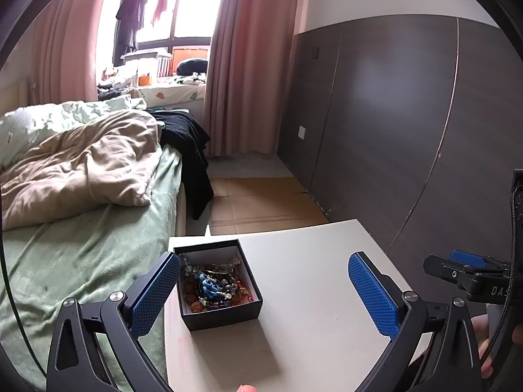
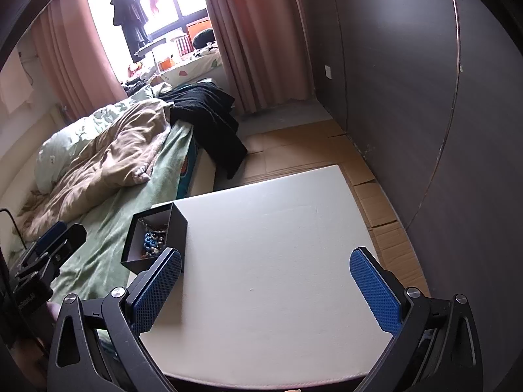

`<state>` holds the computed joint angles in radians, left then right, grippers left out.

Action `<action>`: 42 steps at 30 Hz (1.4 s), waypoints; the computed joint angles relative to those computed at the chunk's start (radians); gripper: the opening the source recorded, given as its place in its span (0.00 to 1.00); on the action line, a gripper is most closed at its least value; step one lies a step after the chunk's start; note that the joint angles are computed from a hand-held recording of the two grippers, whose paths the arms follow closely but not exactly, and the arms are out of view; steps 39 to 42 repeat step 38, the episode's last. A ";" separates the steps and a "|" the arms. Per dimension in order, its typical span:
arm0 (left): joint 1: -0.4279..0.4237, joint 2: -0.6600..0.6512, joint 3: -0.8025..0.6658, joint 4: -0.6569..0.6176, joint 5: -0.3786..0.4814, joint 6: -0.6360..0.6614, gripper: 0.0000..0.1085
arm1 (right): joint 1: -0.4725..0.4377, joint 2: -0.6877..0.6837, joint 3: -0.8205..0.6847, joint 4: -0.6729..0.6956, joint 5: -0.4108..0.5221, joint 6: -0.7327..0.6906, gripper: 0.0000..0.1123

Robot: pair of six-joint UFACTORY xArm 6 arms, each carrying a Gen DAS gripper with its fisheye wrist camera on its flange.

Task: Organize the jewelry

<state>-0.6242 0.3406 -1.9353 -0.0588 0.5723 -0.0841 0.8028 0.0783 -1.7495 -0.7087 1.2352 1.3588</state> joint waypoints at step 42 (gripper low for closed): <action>0.006 0.011 -0.015 0.030 0.023 -0.021 0.94 | 0.011 0.039 -0.042 -0.008 0.035 -0.013 0.92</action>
